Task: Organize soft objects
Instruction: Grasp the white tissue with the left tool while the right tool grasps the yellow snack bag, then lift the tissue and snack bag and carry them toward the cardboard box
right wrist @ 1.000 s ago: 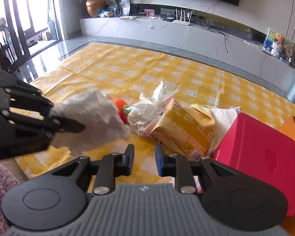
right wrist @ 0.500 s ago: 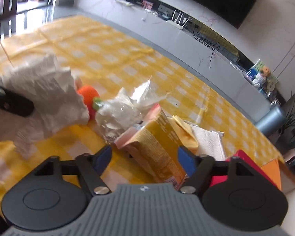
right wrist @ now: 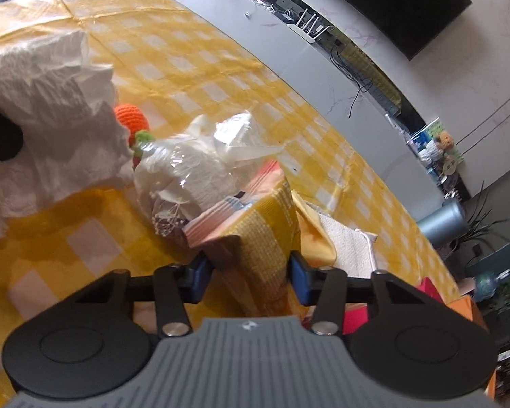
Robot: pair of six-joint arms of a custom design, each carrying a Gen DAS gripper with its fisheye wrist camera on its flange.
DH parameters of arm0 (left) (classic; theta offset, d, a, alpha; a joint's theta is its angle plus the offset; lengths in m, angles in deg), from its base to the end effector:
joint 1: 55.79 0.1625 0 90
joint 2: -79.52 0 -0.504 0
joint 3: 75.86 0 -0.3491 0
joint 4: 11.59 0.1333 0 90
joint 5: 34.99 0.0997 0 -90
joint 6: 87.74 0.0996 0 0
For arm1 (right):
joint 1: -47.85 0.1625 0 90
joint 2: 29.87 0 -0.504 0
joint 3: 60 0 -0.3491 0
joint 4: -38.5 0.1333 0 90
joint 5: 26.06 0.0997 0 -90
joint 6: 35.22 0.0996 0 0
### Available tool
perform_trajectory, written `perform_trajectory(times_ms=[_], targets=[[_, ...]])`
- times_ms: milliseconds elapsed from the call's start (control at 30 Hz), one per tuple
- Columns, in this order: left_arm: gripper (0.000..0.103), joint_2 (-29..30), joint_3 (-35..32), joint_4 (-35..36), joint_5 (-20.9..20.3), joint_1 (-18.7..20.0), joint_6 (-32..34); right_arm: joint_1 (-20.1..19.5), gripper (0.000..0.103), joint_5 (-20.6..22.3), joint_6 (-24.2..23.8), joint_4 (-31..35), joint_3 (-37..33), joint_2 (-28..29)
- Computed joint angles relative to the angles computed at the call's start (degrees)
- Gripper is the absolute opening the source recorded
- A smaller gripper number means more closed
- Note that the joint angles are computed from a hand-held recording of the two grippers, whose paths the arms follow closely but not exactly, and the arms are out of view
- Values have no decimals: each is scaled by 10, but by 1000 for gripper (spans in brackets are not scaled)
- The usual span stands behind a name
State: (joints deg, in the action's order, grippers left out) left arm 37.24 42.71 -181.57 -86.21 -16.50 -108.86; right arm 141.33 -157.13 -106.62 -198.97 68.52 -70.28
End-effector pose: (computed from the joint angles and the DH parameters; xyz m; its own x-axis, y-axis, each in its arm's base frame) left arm -0.3096 -0.5061 0.0913 -0.7679 0.3113 -0.5599 0.5314 0.7977 -0.2852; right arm 0.0987 -0.5056 0.1878 -0.2216 -0.3168 0.9222 -0.7556 0.6536 0.0429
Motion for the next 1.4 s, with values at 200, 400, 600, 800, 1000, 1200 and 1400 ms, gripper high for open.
perform_trajectory(times_ms=[200,400,600,800,1000,1200,1400], targets=[[11,-6,5,0,6,-9,-12,5,37,39,89,62,35,-66],[11,-17,11,0,13,-20,-28,12,37,88,170,133,35,-129],[11,-36,26,2,31,-35,-51,22,37,130,297,297,29,-200],[11,-42,33,32,34,-35,-72,28,37,110,353,373,54,-199],[11,-43,51,26,28,-36,-94,11,44,108,358,375,72,-189],[11,-48,56,22,54,-43,-107,1,45,127,388,422,57,-211],[11,-48,51,18,52,-41,-102,-9,48,150,399,479,46,-233]])
